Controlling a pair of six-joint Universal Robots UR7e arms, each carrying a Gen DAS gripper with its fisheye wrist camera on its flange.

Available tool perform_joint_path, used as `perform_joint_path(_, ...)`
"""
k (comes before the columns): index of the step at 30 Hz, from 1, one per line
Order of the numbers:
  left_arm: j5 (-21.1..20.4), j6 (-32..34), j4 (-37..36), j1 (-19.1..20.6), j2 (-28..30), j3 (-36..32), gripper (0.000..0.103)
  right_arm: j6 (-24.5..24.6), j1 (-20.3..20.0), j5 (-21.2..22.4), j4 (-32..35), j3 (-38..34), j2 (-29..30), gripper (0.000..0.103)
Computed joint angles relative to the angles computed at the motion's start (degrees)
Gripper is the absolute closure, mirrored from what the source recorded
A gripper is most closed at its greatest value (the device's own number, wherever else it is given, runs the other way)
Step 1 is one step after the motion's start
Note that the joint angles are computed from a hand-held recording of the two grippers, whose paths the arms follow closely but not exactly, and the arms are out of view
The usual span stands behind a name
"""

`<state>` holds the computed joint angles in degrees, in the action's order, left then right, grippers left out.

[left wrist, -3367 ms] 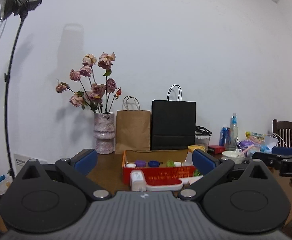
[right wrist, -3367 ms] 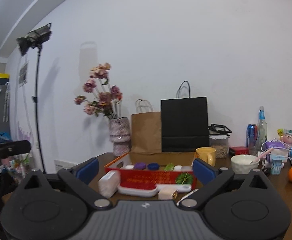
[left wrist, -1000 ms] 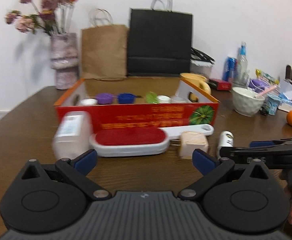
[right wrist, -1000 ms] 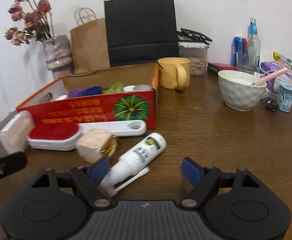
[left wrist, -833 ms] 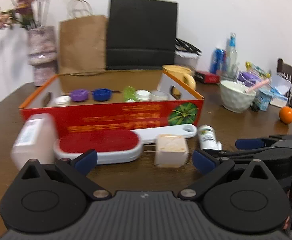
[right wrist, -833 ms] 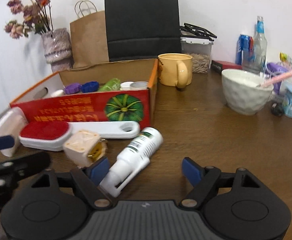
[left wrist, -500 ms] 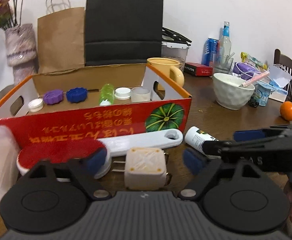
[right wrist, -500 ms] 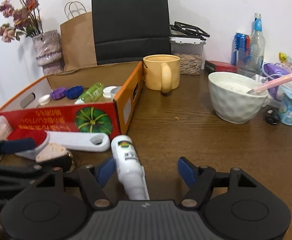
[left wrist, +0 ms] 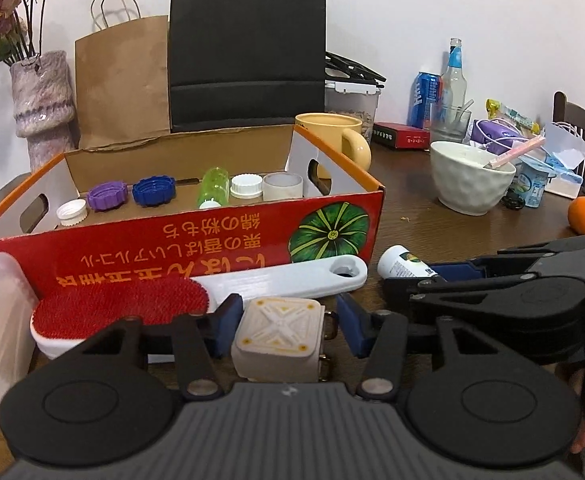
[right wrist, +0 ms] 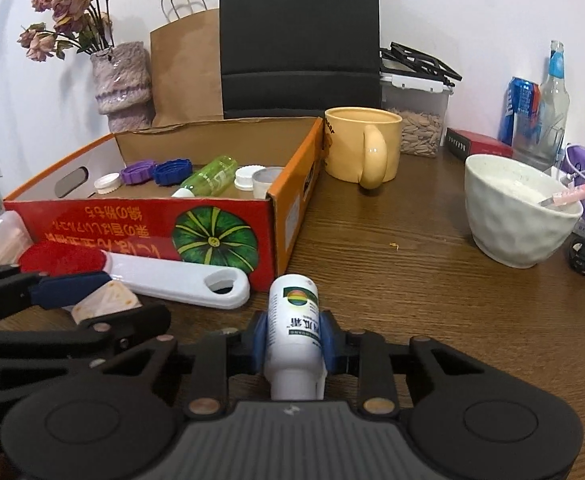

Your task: Organize rigid objects

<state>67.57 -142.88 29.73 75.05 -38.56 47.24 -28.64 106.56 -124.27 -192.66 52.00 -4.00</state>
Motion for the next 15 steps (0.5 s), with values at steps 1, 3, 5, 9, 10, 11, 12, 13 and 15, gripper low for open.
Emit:
perform_joint_path(1,0.0,-0.3,0.2,0.0,-0.2,0.2,0.05,-0.4,0.1,-0.2,-0.4,-0.3,0.3,0.076)
perform_joint_path(3,-0.6,0.1,-1.4,-0.3,-1.9,2.9,0.05,-1.0,0.3,-0.8,-1.3,-0.3,0.6,0.076)
perform_joint_path(5,-1.0,1.4,-4.1,-0.6,-4.6,7.0,0.05,-1.3,0.8,-1.8,-2.2,0.6,0.4,0.076)
perform_joint_path(9,-0.3,1.6,-8.0,-0.9,-11.0,14.7,0.05,-1.7,2.8,-3.0,-7.5,5.1,-1.0,0.076)
perform_joint_path(10,-0.4,1.5,-8.8,-1.0,-12.5,16.4,0.05,-2.1,3.5,-3.2,-9.0,6.2,-1.4,0.076)
perform_joint_path(11,-0.7,1.4,-10.3,-1.2,-14.7,18.8,0.05,-2.3,4.2,-3.3,-10.8,7.8,-1.8,0.076)
perform_joint_path(12,-0.7,1.3,-11.3,-1.2,-16.4,20.6,0.05,-2.4,5.0,-3.2,-12.8,9.8,-2.4,0.076)
perform_joint_path(13,-0.6,1.1,-12.5,-1.3,-18.6,22.8,0.05,-2.3,5.8,-3.3,-14.4,11.6,-3.0,0.076)
perform_joint_path(15,-0.7,0.6,-14.3,-1.4,-22.1,26.1,0.05,-2.4,7.2,-3.3,-17.4,14.9,-4.0,0.076)
